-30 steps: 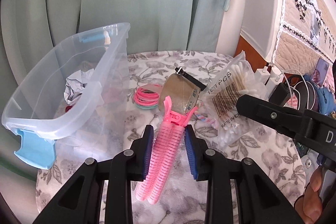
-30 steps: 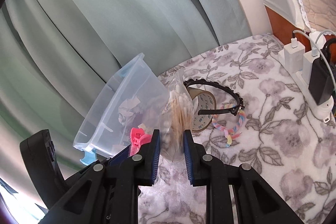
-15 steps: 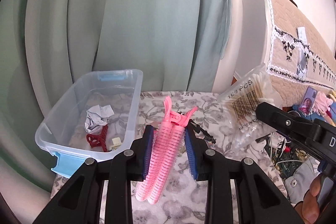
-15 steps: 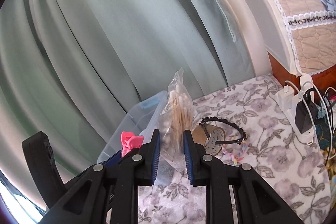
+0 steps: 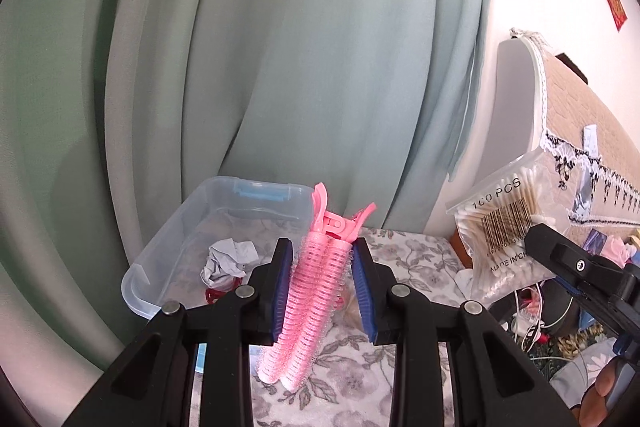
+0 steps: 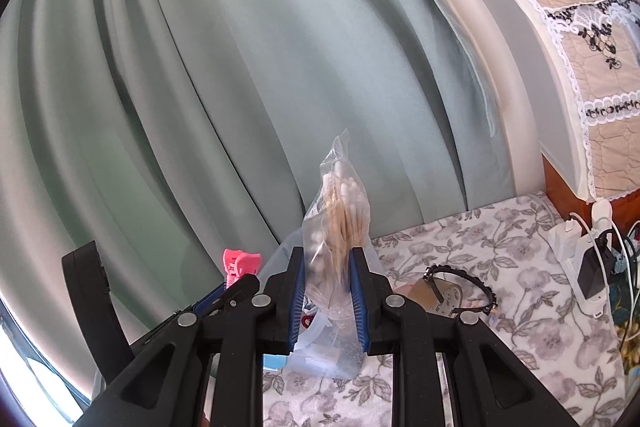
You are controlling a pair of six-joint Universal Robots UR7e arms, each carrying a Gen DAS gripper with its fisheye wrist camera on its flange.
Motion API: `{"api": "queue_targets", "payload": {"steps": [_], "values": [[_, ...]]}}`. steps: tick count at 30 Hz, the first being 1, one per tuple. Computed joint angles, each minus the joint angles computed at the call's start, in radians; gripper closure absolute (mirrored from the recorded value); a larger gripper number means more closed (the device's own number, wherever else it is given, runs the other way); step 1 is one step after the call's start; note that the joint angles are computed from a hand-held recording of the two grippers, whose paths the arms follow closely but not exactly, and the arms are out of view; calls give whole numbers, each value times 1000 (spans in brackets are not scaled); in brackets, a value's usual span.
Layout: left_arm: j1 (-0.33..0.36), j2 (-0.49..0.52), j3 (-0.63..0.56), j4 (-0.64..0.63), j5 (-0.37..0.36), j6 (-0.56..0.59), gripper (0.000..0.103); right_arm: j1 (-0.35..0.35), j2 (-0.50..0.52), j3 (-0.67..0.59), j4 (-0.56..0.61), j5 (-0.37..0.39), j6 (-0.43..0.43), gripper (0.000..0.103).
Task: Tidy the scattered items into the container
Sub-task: 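Lift roller clip and swab bag and carry both over the box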
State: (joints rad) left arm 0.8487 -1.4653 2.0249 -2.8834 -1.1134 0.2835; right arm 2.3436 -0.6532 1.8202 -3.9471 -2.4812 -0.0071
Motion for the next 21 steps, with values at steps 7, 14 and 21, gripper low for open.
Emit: {"api": "queue_targets", "payload": {"steps": [7, 14, 21], "values": [[48, 4, -32, 1, -25, -17, 72, -6, 30, -58, 75, 21, -5, 80], [108, 26, -68, 7, -58, -32, 72, -25, 63, -112, 176, 46, 14, 80], [165, 53, -101, 2, -94, -40, 72, -50, 102, -170, 282, 81, 40, 80]]}}
